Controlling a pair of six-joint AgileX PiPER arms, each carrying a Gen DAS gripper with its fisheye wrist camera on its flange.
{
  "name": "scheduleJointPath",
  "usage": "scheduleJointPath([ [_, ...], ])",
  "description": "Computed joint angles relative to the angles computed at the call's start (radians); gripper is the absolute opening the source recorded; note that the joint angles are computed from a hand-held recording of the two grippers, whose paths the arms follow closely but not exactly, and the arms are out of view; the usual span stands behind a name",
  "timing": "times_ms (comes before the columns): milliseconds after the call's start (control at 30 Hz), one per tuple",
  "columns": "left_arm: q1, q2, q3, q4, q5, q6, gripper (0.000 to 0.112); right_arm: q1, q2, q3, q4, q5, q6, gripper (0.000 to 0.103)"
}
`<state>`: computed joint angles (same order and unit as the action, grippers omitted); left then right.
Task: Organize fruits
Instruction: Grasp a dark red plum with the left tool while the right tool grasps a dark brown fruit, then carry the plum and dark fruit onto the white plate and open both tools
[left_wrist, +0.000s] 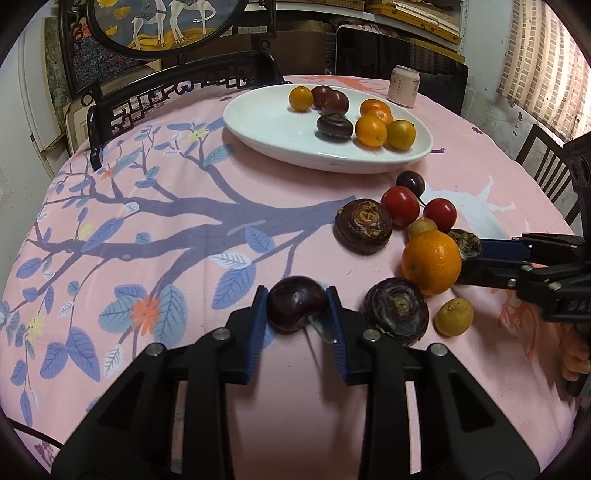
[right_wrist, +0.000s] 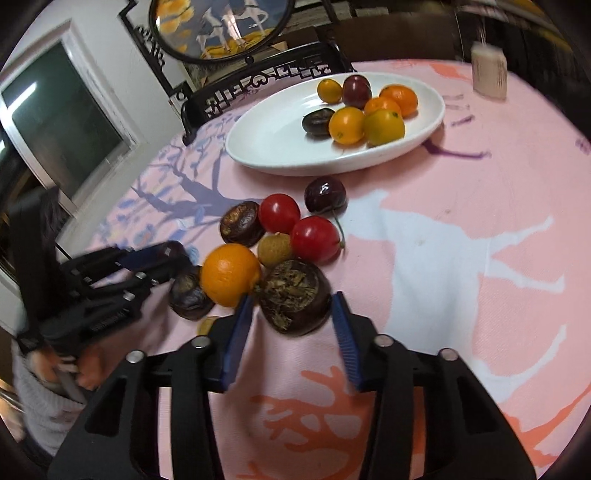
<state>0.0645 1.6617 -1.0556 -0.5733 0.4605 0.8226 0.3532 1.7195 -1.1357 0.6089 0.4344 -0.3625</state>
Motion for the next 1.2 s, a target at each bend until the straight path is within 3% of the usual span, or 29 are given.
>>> scheduleJointPath([
  [133, 0.001, -0.013, 0.009, -0.026, -0.014, 0.021, 0.032, 0.012, -0.007, 0.011, -0.027, -0.032, 0.011, 0.04],
  [267, -0.014, -0.015, -0.059, -0.009, -0.009, -0.024, 0.032, -0.04, -0.048, 0.035, 0.126, -0.056, -0.116, 0.039],
  [300, -0.024, -0.002, -0.097, 0.019, -0.002, -0.061, 0.032, -0.055, -0.048, 0.02, 0.139, -0.05, -0.117, 0.032],
  [333, -0.035, 0.012, -0.133, 0.054, 0.0, -0.106, 0.032, -0.076, -0.038, -0.011, 0.15, -0.034, -0.118, 0.027],
  [500, -0.109, 0.171, -0.402, 0.206, 0.051, -0.337, 0.032, -0.123, 0.099, -0.27, 0.02, 0.078, 0.063, 0.027],
  [567, -0.128, 0.219, -0.458, 0.237, 0.043, -0.387, 0.032, -0.131, 0.157, -0.36, 0.026, 0.135, 0.046, 0.027],
  [700, -0.12, 0.22, -0.442, 0.162, 0.045, -0.288, 0.032, -0.118, 0.082, -0.23, 0.02, 0.12, -0.043, 0.037],
  [800, -0.104, 0.206, -0.425, 0.118, 0.05, -0.24, 0.032, -0.121, 0.015, -0.101, 0.096, 0.097, -0.144, 0.056],
  [833, -0.102, 0.203, -0.422, 0.11, 0.05, -0.233, 0.032, -0.111, 0.004, -0.075, 0.09, 0.087, -0.143, 0.058],
  [967, -0.099, 0.199, -0.415, 0.119, 0.039, -0.244, 0.032, -0.046, 0.017, -0.078, -0.035, 0.058, -0.055, 0.058],
  [1067, -0.096, 0.192, -0.407, 0.116, 0.035, -0.239, 0.032, 0.021, 0.039, -0.088, -0.246, 0.025, 0.119, 0.058],
  [1133, -0.094, 0.191, -0.403, 0.113, 0.034, -0.237, 0.032, 0.041, 0.045, -0.084, -0.307, 0.012, 0.169, 0.043],
  [1200, -0.093, 0.194, -0.401, 0.119, 0.035, -0.242, 0.032, 0.044, 0.047, -0.081, -0.327, 0.004, 0.189, 0.043],
])
